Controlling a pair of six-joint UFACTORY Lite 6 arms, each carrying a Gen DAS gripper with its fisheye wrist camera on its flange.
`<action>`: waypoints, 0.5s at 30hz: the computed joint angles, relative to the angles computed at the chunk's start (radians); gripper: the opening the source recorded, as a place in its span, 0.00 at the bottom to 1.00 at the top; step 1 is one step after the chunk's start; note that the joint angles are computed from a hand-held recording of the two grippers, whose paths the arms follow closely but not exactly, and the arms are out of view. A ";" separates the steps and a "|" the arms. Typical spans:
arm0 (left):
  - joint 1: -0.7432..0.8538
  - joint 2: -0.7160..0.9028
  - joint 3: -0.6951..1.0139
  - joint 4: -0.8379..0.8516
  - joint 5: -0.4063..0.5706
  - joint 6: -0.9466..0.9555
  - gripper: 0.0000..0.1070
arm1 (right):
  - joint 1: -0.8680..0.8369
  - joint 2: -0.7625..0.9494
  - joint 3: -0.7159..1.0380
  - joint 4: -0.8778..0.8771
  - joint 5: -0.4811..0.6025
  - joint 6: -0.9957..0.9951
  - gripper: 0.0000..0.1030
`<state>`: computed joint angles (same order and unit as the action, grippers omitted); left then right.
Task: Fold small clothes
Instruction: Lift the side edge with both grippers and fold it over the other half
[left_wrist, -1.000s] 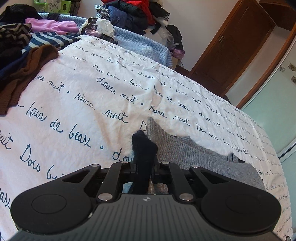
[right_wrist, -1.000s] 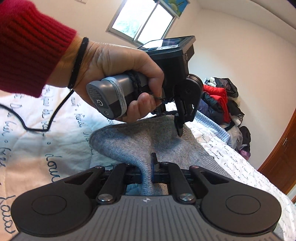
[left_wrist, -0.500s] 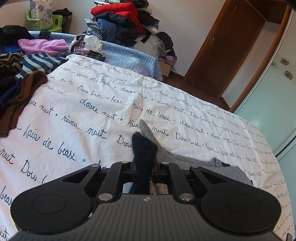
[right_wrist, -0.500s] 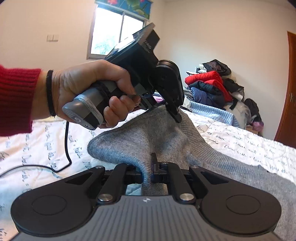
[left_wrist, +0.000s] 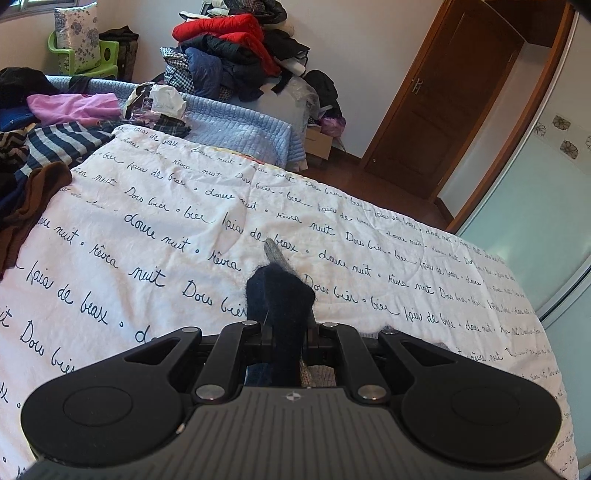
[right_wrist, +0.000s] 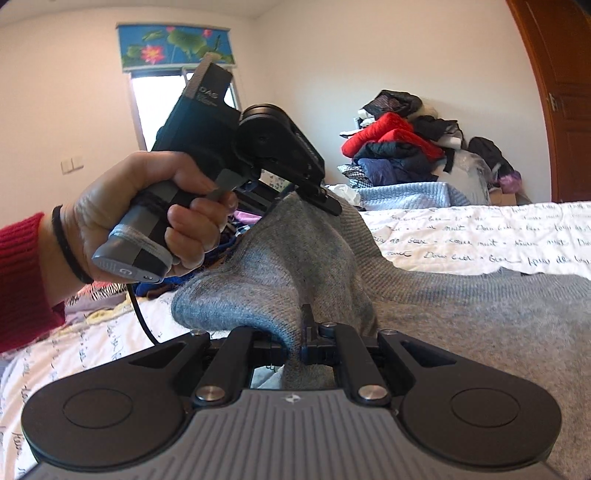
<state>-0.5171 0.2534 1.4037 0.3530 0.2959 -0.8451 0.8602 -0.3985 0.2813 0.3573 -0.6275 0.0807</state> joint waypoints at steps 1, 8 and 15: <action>-0.016 0.008 0.014 0.033 0.010 -0.034 0.11 | -0.021 -0.025 -0.019 -0.034 0.007 0.041 0.06; -0.132 0.097 0.152 0.213 0.112 -0.196 0.11 | -0.170 -0.185 -0.142 -0.277 0.045 0.308 0.06; -0.217 0.204 0.300 0.271 0.196 -0.239 0.11 | -0.306 -0.311 -0.215 -0.512 0.091 0.533 0.06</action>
<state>-0.7337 0.4572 1.7036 0.6241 0.4918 -1.0836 0.5544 -0.7099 0.0666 -0.1546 -0.5363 0.6139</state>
